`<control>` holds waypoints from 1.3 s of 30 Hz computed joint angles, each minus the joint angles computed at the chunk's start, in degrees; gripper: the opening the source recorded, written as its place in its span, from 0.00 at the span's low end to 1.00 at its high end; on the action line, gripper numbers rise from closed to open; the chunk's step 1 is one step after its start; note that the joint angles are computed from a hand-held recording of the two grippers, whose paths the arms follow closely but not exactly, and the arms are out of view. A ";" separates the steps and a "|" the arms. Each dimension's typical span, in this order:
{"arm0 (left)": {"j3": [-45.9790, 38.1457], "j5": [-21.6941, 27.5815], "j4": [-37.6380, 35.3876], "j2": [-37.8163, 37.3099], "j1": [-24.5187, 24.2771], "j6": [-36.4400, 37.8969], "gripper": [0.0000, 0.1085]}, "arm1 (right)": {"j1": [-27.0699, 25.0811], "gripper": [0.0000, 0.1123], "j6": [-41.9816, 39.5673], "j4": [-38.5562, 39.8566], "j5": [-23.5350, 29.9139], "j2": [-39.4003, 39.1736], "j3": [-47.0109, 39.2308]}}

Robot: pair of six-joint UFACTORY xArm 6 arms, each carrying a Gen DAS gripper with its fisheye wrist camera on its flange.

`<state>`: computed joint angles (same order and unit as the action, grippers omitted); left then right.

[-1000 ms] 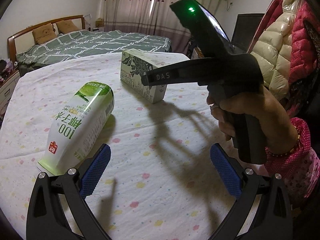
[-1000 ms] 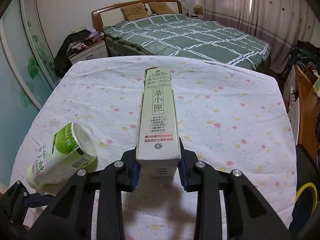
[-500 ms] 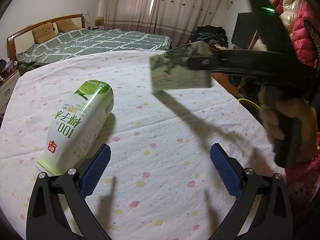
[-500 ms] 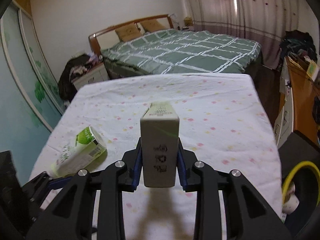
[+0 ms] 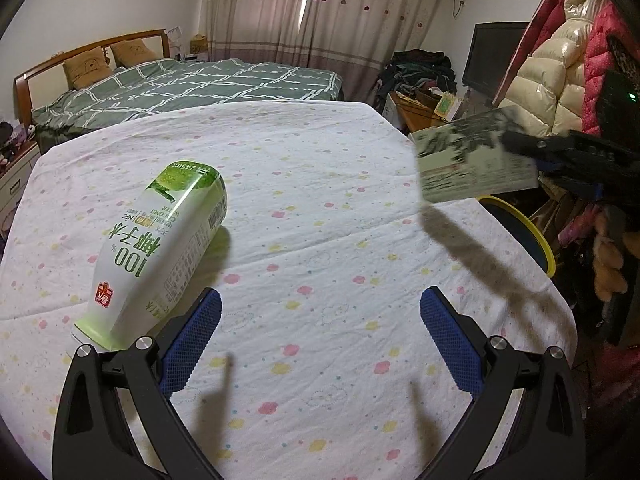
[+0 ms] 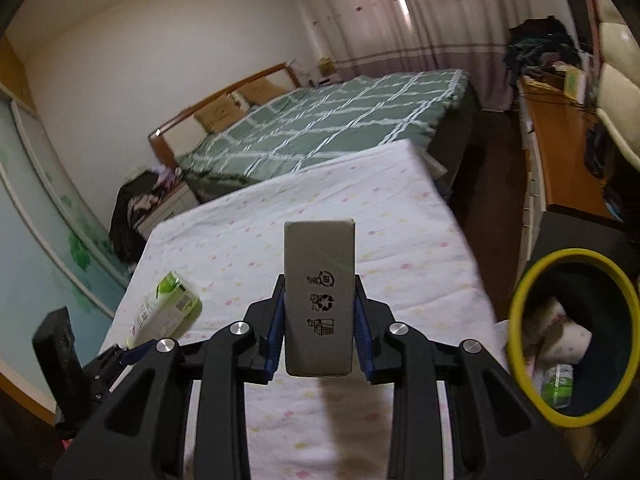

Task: Collect trash
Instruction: 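Carry the tea box into the bin and open the right tool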

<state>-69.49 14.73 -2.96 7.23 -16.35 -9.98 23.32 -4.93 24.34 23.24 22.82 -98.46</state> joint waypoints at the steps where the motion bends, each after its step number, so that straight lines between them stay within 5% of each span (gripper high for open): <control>1: 0.03 -0.01 0.06 -0.03 0.00 -0.08 0.90 | -0.22 0.26 0.41 -0.13 -0.78 -0.98 1.22; 6: 0.08 -0.04 0.01 -0.06 -0.02 -0.01 0.90 | -2.96 0.26 7.37 -6.19 -6.75 -6.95 8.92; 10: 0.08 0.02 -0.42 0.03 0.04 0.43 0.90 | -7.30 0.26 25.76 -24.57 -9.46 -9.99 13.89; 14: -0.21 0.31 -0.63 0.22 0.01 0.58 0.90 | -11.58 0.26 40.21 -38.04 -5.90 -10.39 15.74; 20: -0.79 1.12 -2.01 0.67 0.07 1.61 0.90 | -15.24 0.29 46.36 -41.19 -1.02 -8.68 17.67; 31: -1.48 2.73 -6.80 1.20 0.55 4.05 0.90 | -14.88 0.37 49.54 -44.14 -3.58 -8.97 19.48; 39: -3.33 7.15 2.76 -0.49 1.34 -0.19 0.90 | -15.05 0.41 46.47 -41.89 -6.25 -10.85 21.87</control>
